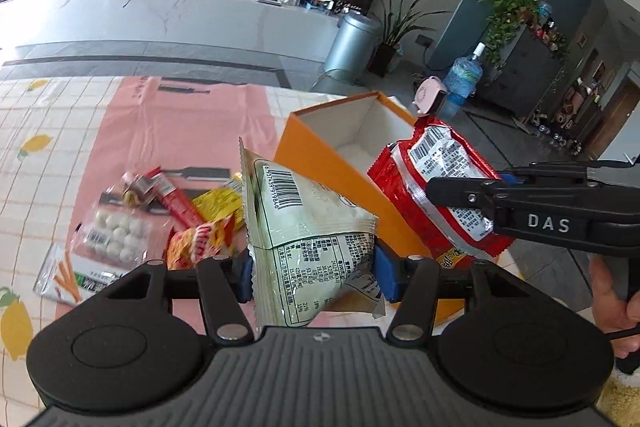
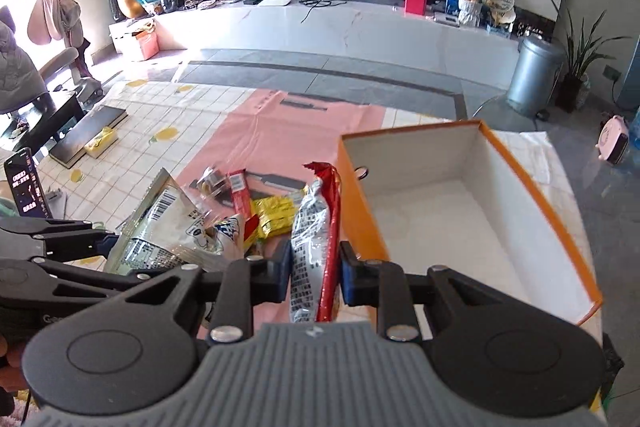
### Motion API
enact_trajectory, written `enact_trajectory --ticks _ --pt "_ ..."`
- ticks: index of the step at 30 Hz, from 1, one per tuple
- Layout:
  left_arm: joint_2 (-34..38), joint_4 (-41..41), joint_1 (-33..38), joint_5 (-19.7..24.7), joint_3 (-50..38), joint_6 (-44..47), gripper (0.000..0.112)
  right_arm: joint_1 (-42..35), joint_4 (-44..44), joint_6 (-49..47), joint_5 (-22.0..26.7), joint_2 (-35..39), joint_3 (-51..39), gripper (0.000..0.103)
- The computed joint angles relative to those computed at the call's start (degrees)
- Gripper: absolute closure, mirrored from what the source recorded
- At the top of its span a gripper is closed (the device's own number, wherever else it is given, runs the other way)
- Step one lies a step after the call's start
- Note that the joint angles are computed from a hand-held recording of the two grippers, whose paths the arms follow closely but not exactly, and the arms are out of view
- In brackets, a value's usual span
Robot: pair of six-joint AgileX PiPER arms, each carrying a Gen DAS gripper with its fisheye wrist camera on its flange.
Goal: Organize snacks
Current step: 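Carry both held bags over the orange box and lower them inside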
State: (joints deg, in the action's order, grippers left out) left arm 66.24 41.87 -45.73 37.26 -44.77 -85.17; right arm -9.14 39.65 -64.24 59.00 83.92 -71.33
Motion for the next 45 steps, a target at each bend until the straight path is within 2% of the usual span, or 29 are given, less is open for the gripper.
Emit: enact_trajectory --ticks 3,5,8,10,15,20,30,35,45 --pt "4.6 -0.2 0.8 -0.6 -6.2 4.5 0.048 -0.9 -2.3 0.4 -1.6 2.7 -5.1 0.082" --pt "7.8 -2.5 2.7 -2.9 -10.1 9.5 0.048 -1.8 -4.0 1.6 -1.6 5.6 -9.2 0.082" --pt "13.5 -8.6 5.6 -5.6 -16.3 18.9 0.048 -2.9 -6.7 3.1 -1.4 10.3 -14.3 0.082" --pt "17.6 -15.5 7.9 -7.0 -20.5 27.6 0.048 -3.4 -8.9 4.6 -1.0 13.7 -17.6 0.082" --pt "28.7 -26.6 10.6 -5.6 -30.9 43.0 0.048 -4.4 -12.3 5.3 -0.5 20.7 -23.1 0.082" --pt "37.8 -32.2 11.8 -0.7 -39.8 51.9 0.048 -4.2 -14.8 7.3 0.6 27.2 -27.9 0.082" --pt "45.7 -37.7 12.9 3.7 -45.1 60.3 0.048 -3.4 -17.7 11.7 2.0 35.4 -32.3 0.082" --pt "47.8 -40.3 13.7 4.6 -46.5 63.5 0.048 -2.9 -19.4 14.6 3.4 38.5 -34.5 0.082" --pt "50.6 -31.4 10.8 10.9 -51.2 60.5 0.047 -3.2 -20.2 15.1 3.5 39.8 -34.9 0.082"
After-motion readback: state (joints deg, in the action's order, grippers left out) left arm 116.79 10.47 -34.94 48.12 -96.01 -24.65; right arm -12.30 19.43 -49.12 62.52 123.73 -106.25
